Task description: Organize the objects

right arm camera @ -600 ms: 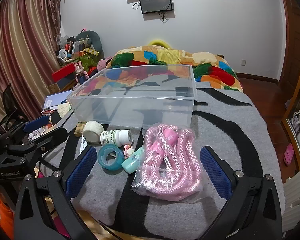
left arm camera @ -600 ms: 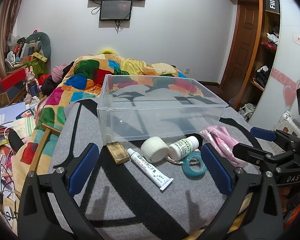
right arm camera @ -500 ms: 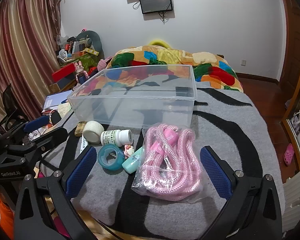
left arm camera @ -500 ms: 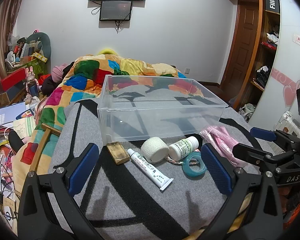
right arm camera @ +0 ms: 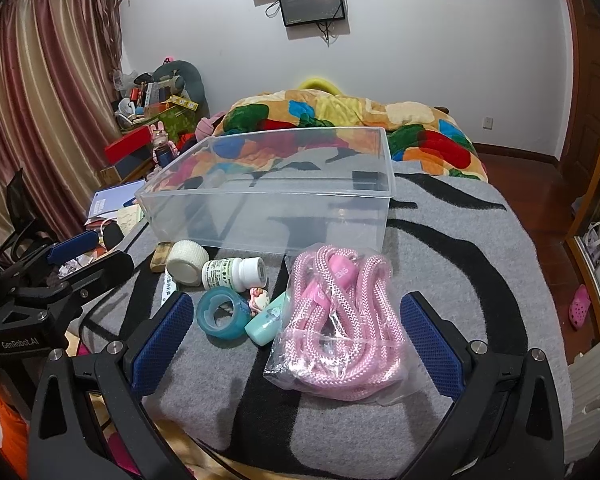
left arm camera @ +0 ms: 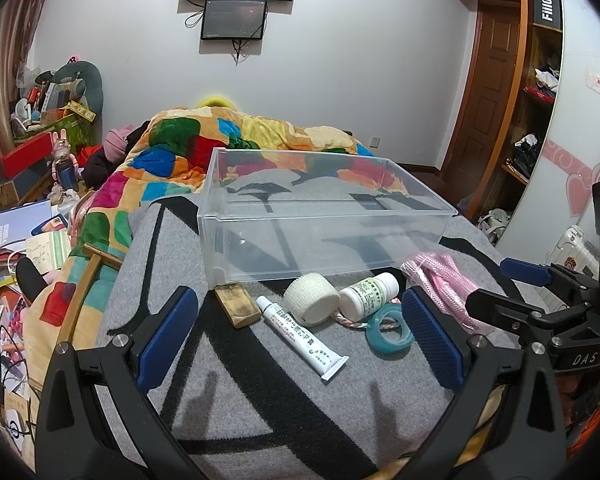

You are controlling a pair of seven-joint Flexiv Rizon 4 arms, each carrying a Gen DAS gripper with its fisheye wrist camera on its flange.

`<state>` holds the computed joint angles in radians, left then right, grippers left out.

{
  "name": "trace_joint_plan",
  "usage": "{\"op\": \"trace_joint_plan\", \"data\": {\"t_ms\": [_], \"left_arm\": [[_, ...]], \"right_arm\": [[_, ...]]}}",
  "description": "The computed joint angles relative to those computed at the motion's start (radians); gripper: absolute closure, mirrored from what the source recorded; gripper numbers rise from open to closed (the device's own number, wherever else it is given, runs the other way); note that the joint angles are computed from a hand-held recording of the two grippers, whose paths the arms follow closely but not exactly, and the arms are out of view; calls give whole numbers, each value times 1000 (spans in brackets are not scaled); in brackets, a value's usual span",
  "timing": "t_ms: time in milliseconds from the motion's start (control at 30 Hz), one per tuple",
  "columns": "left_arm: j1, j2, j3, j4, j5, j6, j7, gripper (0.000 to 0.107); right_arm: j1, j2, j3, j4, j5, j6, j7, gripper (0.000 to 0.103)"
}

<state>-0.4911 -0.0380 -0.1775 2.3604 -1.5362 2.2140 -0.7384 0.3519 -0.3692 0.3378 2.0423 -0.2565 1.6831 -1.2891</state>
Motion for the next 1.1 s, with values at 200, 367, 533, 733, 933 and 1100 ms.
{"op": "trace_joint_plan", "data": {"t_ms": [200, 367, 533, 733, 933, 1100], "left_arm": [[1, 0, 1, 3, 5, -2, -5, 4], [1, 1, 1, 5, 9, -3, -9, 4], [1, 1, 1, 6, 8, -3, -10, 4], [1, -1, 0, 7, 10, -4, -13, 4], [1, -1, 1, 7, 10, -5, -14, 4], [1, -3, 1, 9, 14, -6, -22, 4]], "right_arm": [[-5, 0, 9, 3, 4, -1, -2, 0], [-3, 1, 8, 3, 5, -3, -2, 0], [-6, 0, 12, 2, 7, -3, -5, 0], [-28, -3, 40, -5, 15, -16, -15, 0], [-29, -2, 45, -5, 25, -19, -23, 0], [-25, 0, 43, -5, 31, -20, -25, 0]]}}
